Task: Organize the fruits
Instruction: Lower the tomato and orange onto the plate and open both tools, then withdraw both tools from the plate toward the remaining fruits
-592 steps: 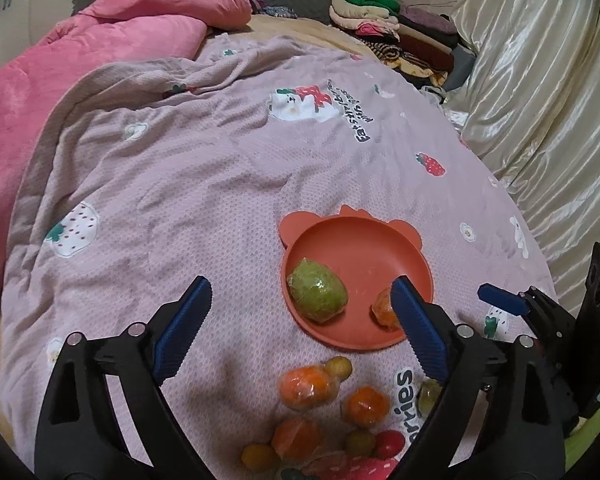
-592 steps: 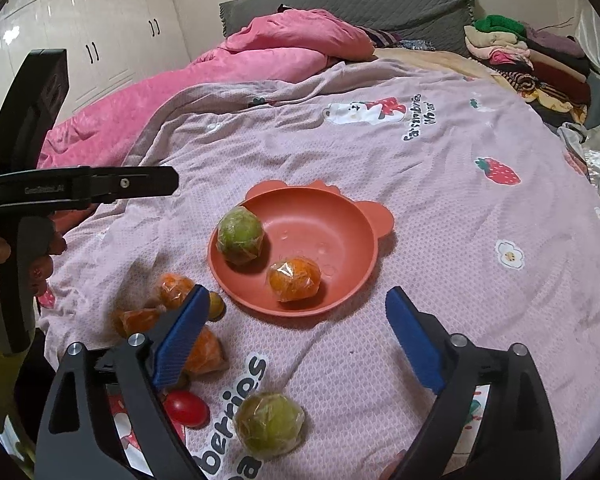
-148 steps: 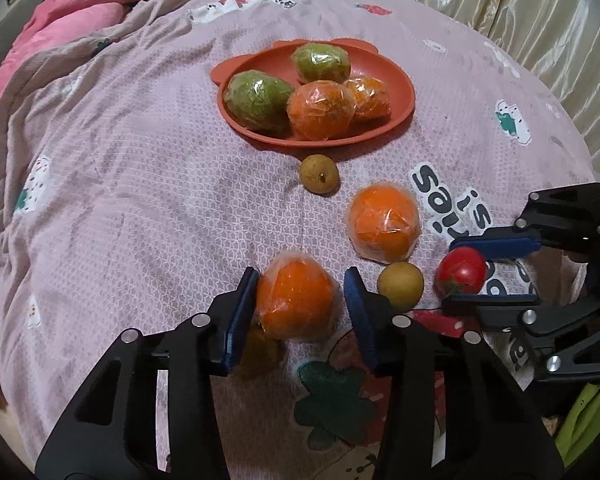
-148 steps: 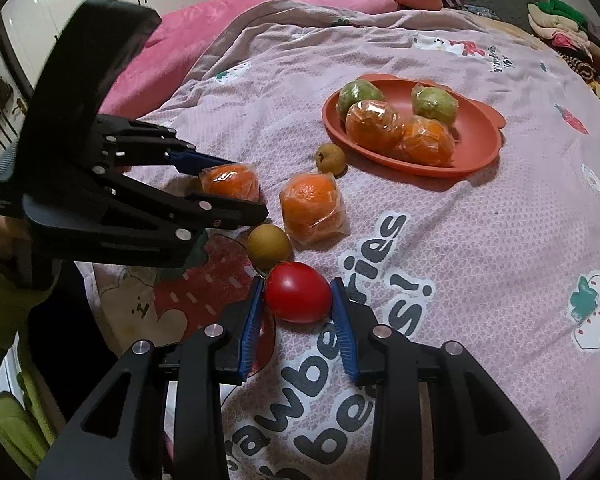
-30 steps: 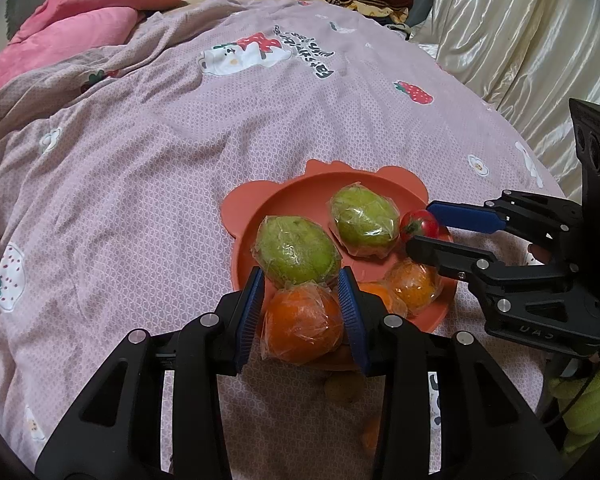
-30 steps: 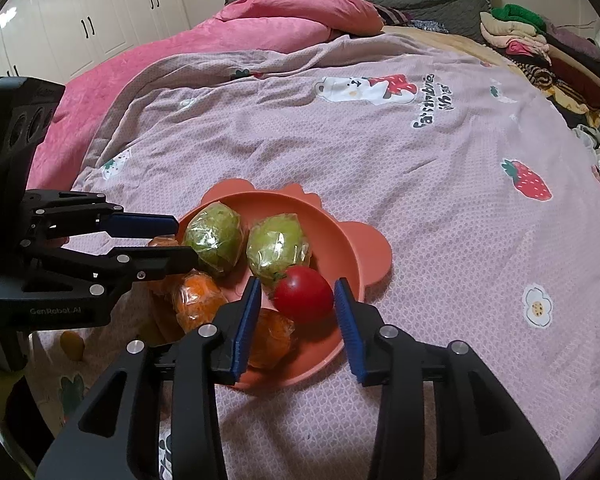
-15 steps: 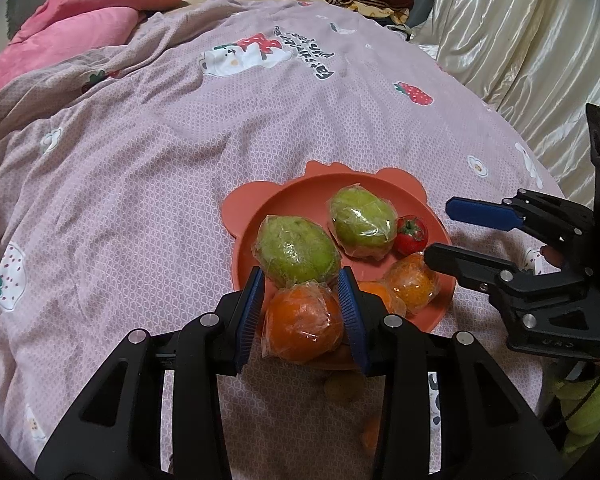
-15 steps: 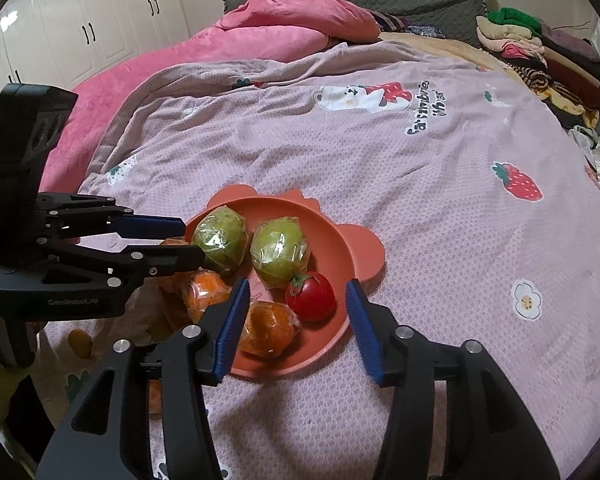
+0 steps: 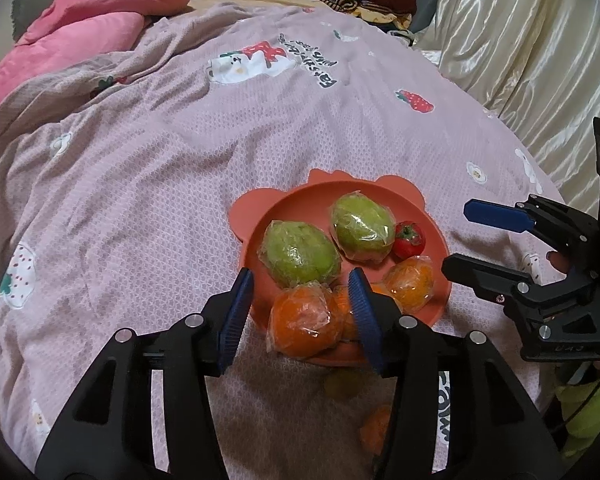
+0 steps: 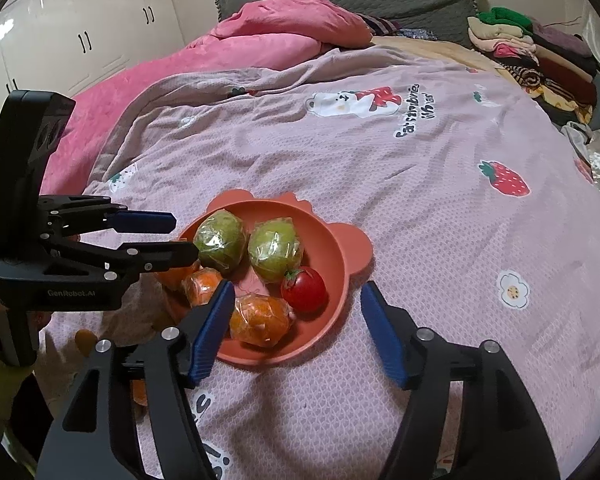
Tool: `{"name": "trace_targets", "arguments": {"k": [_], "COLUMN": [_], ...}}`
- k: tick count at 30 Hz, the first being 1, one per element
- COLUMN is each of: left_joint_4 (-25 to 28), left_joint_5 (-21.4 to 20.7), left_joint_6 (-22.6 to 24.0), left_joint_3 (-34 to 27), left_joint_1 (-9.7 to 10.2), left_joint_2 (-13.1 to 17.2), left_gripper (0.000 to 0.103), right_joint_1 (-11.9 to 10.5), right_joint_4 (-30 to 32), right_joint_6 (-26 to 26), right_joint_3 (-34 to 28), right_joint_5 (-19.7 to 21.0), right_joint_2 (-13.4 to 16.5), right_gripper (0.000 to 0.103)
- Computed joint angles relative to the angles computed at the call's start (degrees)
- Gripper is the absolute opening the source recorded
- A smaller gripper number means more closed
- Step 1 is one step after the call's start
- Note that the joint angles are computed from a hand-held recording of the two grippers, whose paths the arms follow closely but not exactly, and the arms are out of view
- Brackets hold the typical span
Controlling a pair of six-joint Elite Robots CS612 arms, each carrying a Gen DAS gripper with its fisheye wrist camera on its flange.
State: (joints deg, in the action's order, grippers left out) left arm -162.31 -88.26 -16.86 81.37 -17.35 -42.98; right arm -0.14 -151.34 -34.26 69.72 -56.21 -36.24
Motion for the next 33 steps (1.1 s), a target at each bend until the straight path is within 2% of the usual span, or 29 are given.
{"name": "trace_targets", "arguments": {"k": [15, 33], "left_joint_4": [-2.24, -5.58], "left_joint_5": [1.89, 4.97], "left_joint_6": [-1.08, -3.47], "left_joint_3": [1.93, 5.75], "left_joint_1": [-0.3, -0.46], "left_joint_2": [-1.68, -4.34], "left_gripper": [0.063, 0.087], "right_joint_1": [-0.36, -0.7], "right_joint_4": [-2.52, -5.2], "right_joint_6": [1.04, 1.71], "right_joint_3": [1.95, 4.33], "right_joint_5": [-0.02, 1.0], "right_joint_2": [-1.3, -2.88], "right_gripper": [0.078, 0.088]}}
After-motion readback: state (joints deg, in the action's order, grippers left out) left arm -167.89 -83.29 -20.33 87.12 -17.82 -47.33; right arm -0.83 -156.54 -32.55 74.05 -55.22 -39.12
